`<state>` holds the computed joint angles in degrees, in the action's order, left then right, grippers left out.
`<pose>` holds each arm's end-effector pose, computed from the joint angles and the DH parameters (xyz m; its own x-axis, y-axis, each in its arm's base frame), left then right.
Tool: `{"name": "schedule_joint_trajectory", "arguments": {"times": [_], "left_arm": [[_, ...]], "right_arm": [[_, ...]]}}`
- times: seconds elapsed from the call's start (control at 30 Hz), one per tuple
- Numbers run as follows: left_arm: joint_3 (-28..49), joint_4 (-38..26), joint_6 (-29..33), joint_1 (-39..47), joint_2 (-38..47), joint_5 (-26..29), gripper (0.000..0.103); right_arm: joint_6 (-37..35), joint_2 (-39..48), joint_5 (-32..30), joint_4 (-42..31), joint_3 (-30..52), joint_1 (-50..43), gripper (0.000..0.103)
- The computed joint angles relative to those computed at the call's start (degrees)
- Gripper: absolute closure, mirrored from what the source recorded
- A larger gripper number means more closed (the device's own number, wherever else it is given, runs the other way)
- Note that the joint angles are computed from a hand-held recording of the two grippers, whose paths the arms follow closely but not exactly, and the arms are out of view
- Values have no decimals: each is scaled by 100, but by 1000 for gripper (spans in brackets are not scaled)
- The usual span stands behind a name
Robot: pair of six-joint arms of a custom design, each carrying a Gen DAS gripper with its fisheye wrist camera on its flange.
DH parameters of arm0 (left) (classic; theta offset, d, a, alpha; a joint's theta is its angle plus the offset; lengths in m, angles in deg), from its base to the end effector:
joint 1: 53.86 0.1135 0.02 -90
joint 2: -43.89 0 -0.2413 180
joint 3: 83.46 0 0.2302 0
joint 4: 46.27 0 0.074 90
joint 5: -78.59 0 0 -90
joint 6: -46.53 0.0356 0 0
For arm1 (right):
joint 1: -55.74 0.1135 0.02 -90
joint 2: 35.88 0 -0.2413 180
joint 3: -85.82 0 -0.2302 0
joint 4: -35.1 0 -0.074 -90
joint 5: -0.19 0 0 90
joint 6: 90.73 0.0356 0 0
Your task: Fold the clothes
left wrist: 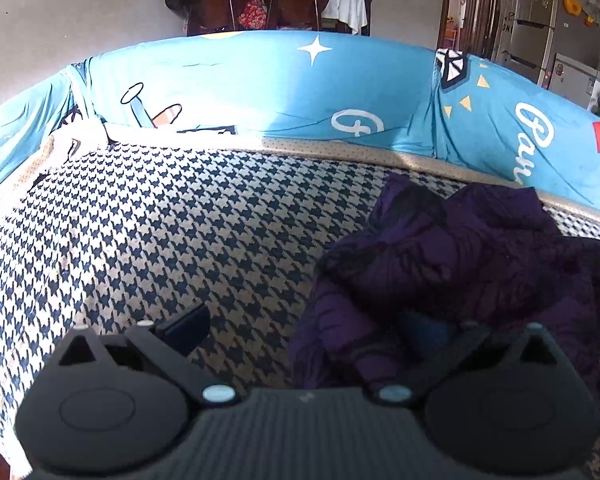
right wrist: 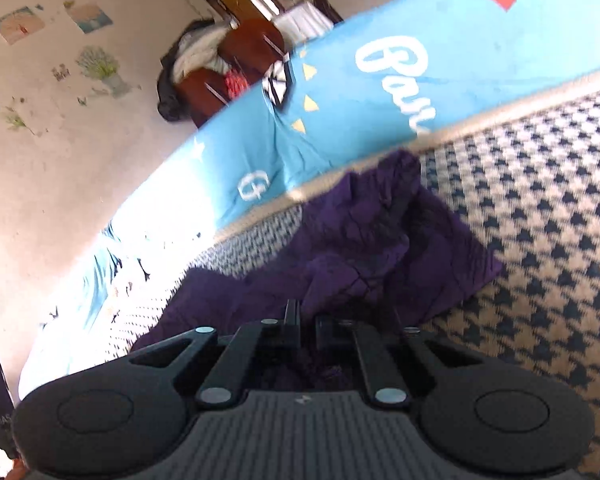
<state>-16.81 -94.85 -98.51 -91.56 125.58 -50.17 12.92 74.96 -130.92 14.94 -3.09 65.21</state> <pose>0.2135 -0.1369 0.2014 -0.6166 -0.3311 -0.7143 -0.4338 0.9000 -0.0428 0.3905 0.0889 0.1965 -0.7616 0.0532 -0.6458 -0.4545 0.6665 0.5909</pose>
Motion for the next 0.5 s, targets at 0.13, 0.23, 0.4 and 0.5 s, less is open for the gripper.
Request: {"name": "schedule_joint_trajectory", "arguments": {"times": [0.13, 0.23, 0.4, 0.5], "left_arm": [[-86, 368, 276, -237, -266, -39, 0], [-27, 557, 577, -486, -232, -188, 0], [-66, 1149, 1219, -812, -193, 60, 0], [-78, 1484, 1590, -1014, -117, 203, 0]], "right_arm": [[311, -217, -94, 406, -80, -253, 94], [427, -306, 1, 546, -122, -380, 94], [481, -439, 294, 574, -205, -453, 94], [445, -480, 369, 594, -226, -480, 94]]}}
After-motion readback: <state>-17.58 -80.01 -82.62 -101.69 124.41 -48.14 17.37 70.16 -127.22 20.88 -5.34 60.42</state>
